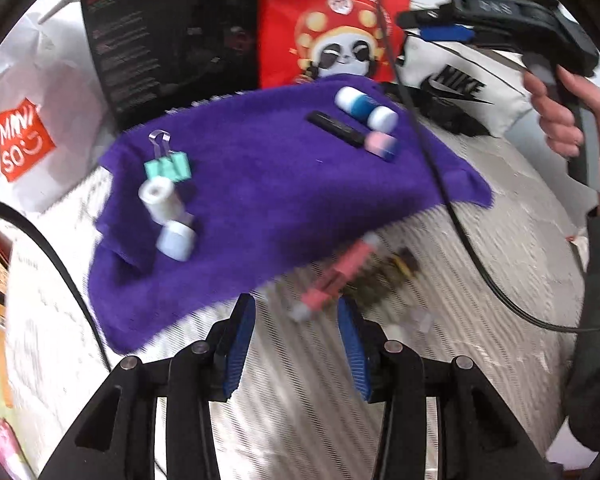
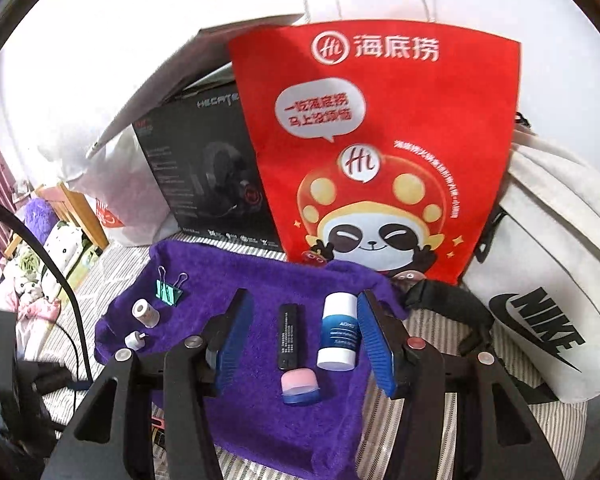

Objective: Organize rigid objects
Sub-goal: 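Grasp the white charger plug with the left tool and lift it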

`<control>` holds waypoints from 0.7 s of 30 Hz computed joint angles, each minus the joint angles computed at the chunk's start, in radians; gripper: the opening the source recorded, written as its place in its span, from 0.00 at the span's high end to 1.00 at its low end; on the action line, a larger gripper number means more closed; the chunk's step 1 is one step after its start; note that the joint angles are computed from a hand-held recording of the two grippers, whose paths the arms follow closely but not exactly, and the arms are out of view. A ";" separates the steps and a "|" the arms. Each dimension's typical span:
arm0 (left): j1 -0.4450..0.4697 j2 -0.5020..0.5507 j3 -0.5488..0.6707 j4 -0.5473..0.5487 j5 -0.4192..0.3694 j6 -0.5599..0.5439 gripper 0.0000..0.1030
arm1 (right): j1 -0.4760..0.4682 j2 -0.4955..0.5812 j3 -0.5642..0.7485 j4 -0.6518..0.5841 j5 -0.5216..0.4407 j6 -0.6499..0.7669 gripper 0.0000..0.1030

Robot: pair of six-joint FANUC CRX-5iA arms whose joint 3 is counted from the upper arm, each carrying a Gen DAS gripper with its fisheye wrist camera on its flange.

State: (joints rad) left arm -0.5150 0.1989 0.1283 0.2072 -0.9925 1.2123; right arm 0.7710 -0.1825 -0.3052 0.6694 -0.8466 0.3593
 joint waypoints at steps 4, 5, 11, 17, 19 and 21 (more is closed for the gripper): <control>-0.035 0.007 -0.007 -0.005 -0.021 0.012 0.60 | -0.015 -0.011 -0.009 -0.013 0.007 -0.024 0.47; -0.042 0.007 -0.008 -0.010 -0.026 0.017 0.60 | -0.017 -0.012 -0.010 -0.015 0.008 -0.026 0.47; -0.056 0.016 -0.013 -0.006 -0.048 0.041 0.57 | -0.020 -0.021 -0.020 -0.011 0.014 -0.034 0.47; -0.074 0.004 -0.008 -0.102 -0.047 0.092 0.56 | -0.017 -0.021 -0.019 -0.013 0.013 -0.025 0.47; -0.078 -0.003 -0.008 -0.136 -0.044 0.107 0.56 | -0.019 -0.022 -0.019 -0.016 0.017 -0.025 0.47; -0.081 0.000 -0.002 -0.146 -0.042 0.117 0.56 | -0.018 -0.020 -0.017 -0.019 0.017 -0.024 0.47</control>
State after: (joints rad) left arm -0.5960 0.1989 0.1261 0.0617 -1.0342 1.3289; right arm 0.7525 -0.2022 -0.3217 0.6504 -0.8299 0.3356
